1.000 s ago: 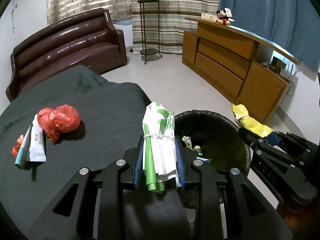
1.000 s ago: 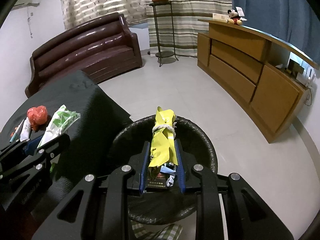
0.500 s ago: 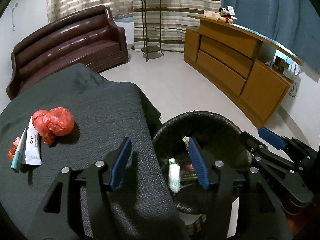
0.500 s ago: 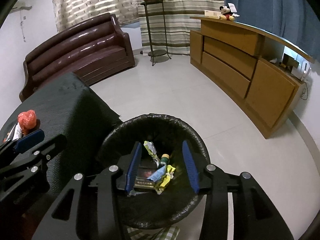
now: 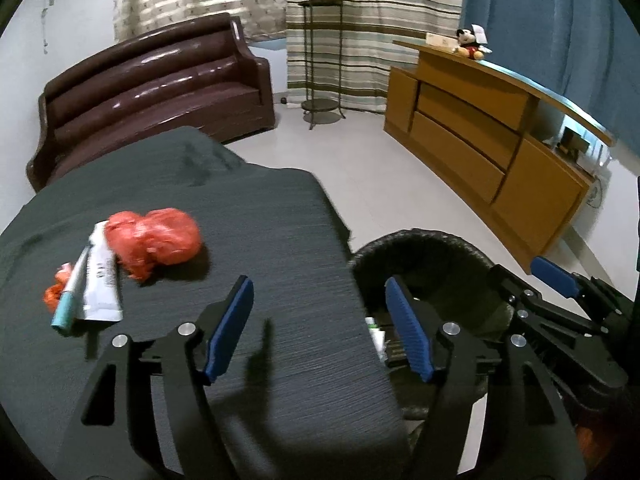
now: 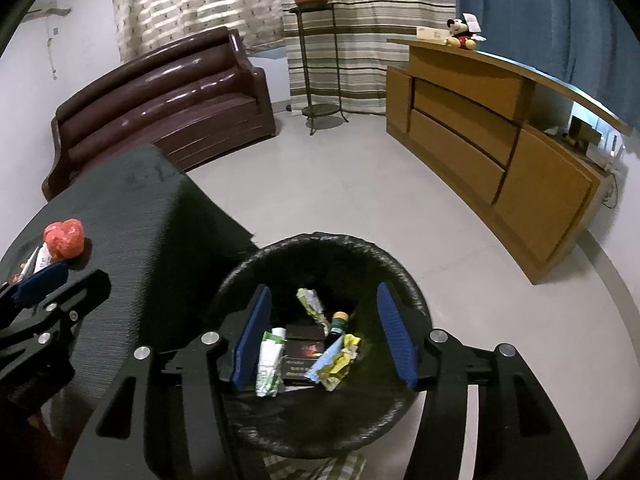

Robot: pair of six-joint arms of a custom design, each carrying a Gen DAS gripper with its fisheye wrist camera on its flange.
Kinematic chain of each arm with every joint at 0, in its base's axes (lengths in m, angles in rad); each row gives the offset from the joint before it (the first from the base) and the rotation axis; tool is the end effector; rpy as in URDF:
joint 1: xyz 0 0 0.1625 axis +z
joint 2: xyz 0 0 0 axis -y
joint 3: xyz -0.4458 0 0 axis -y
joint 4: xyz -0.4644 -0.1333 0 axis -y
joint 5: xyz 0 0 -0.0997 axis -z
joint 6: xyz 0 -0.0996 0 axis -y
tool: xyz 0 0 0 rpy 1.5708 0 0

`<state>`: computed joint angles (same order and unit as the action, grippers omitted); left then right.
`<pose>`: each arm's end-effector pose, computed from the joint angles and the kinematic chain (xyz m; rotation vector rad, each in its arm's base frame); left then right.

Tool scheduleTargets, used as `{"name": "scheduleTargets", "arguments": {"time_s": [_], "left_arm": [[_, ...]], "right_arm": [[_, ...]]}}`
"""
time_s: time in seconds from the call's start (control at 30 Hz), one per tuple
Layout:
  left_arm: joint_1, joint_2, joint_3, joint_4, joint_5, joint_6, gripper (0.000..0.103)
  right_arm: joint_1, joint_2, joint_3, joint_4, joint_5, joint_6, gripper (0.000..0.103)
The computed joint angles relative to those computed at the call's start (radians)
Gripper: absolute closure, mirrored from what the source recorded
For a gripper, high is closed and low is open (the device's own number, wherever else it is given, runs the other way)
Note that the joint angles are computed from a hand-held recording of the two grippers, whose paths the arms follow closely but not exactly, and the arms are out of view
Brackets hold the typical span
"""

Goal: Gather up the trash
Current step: 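Move both open grippers back over the remaining trash on the table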

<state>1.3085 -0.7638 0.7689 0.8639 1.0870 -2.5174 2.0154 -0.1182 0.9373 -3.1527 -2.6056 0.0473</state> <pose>-0.0254 -0.7875 0.3368 0.8484 2.3015 -0.7712 0.4159 -0.7622 -0.0921 -0.0547 -2.1256 1.0936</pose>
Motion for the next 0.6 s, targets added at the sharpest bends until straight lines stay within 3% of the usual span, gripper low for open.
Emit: {"name": "scheduleTargets", "arguments": {"time_s": [0.6], "left_arm": [[0.069,-0.044,-0.111,-0.034,-0.087,-0.013,0.036]], "right_arm": [[0.033,0.142,-0.259,0.153,0.103,-0.075,0.048]]}}
